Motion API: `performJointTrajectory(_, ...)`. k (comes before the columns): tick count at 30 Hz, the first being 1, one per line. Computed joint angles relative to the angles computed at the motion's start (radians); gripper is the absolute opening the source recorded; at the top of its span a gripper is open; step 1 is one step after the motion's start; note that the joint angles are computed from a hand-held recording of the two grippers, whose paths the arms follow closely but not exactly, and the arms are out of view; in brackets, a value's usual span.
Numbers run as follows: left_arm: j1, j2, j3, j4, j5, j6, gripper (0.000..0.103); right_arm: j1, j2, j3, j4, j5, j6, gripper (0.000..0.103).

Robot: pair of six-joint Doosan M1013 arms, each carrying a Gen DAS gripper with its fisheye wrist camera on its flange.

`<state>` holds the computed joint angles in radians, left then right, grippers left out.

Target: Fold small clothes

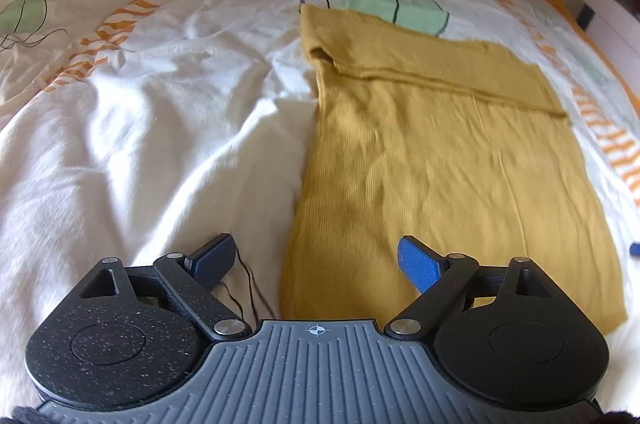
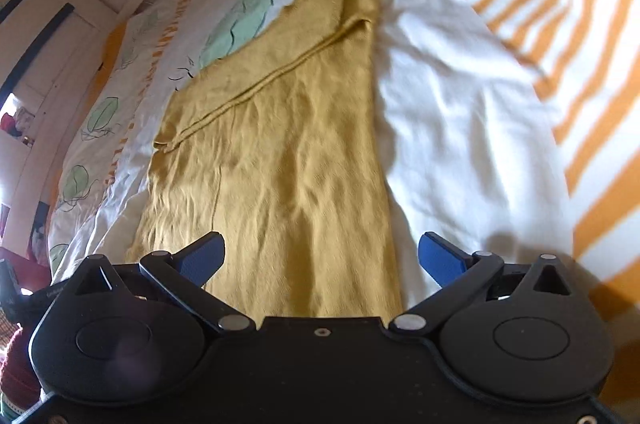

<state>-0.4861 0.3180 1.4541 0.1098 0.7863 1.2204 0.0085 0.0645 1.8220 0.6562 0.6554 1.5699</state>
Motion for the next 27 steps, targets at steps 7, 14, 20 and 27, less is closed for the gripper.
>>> performJointTrajectory(7,-0.004,-0.015,0.047,-0.017,0.015,0.086,0.089,-0.004,-0.008,0.024,0.023,0.014,-0.027,0.102)
performJointTrajectory(14,0.011,-0.026,0.080,-0.072,-0.024,0.134,0.089,-0.016,-0.014,0.043,0.071,0.040,-0.085,0.102)
performJointTrajectory(20,0.018,-0.022,0.084,-0.125,-0.025,0.189,0.089,-0.021,-0.021,0.061,0.105,0.060,-0.127,0.102)
performJointTrajectory(27,0.025,0.000,0.068,-0.210,-0.007,0.245,0.089,-0.034,-0.008,0.060,0.200,0.140,-0.198,0.102)
